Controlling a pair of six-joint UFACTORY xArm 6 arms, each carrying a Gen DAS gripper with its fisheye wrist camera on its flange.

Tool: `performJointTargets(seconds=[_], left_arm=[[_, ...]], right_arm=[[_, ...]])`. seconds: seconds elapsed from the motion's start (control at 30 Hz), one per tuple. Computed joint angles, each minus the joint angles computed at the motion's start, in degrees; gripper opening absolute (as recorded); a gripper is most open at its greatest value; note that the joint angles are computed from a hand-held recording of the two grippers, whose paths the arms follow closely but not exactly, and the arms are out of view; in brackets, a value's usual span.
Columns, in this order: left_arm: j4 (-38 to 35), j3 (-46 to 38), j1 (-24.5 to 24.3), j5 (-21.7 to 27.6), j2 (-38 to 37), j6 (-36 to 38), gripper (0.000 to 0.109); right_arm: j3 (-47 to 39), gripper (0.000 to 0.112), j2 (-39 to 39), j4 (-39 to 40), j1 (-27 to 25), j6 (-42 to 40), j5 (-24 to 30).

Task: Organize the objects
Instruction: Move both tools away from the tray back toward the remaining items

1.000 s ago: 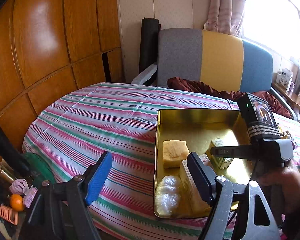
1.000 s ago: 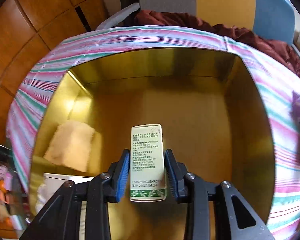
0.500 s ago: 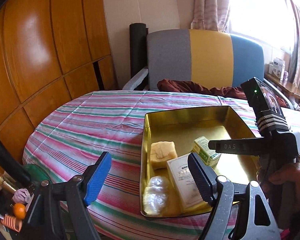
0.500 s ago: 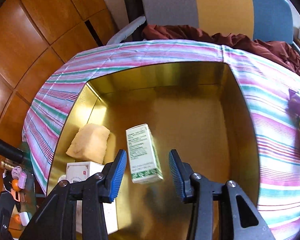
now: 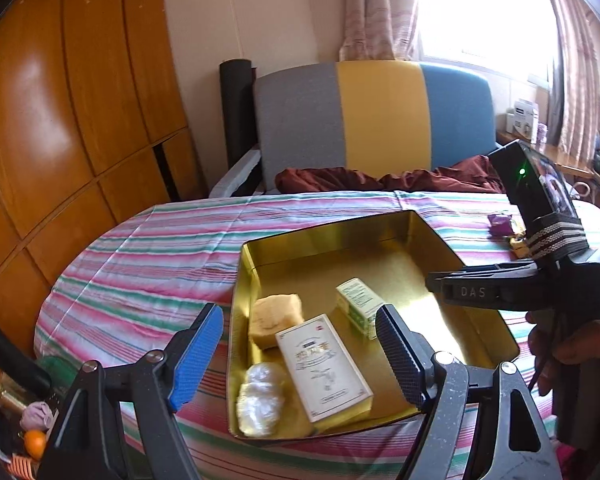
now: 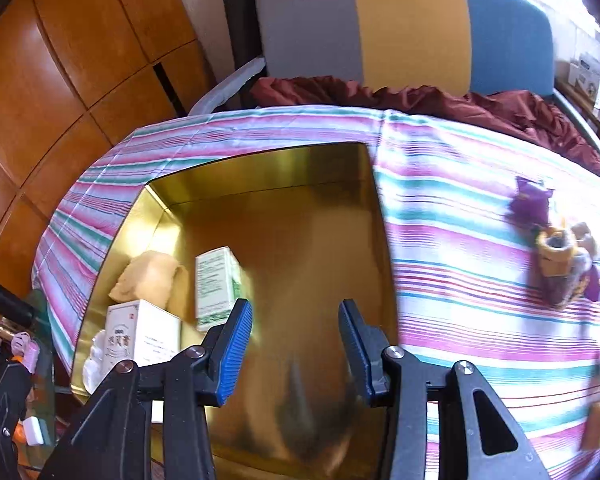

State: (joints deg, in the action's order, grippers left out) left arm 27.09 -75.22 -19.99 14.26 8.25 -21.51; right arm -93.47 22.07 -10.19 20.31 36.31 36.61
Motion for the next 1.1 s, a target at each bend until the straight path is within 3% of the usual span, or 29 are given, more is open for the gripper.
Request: performJointTargets(seconds=[0.63, 0.9, 1.1], left_arm=[[-7.32, -4.96, -7.01, -0.55, 3.88, 11.38, 0.079], [-14.14, -8.3, -10.66, -0.04, 6.42, 19.67, 0.079], [-19.22, -11.81, -13.92, 1.35, 9.21, 25.34, 0.079]], right_arm=[[19.89, 0.045, -18.47, -9.24, -10.05, 7.74, 0.73], [28.4, 0.045, -26.3, -9.62, -17.48, 10.02, 1.19], [36.06, 0.048, -32.07, -5.83, -23.95, 12.79, -1.76]])
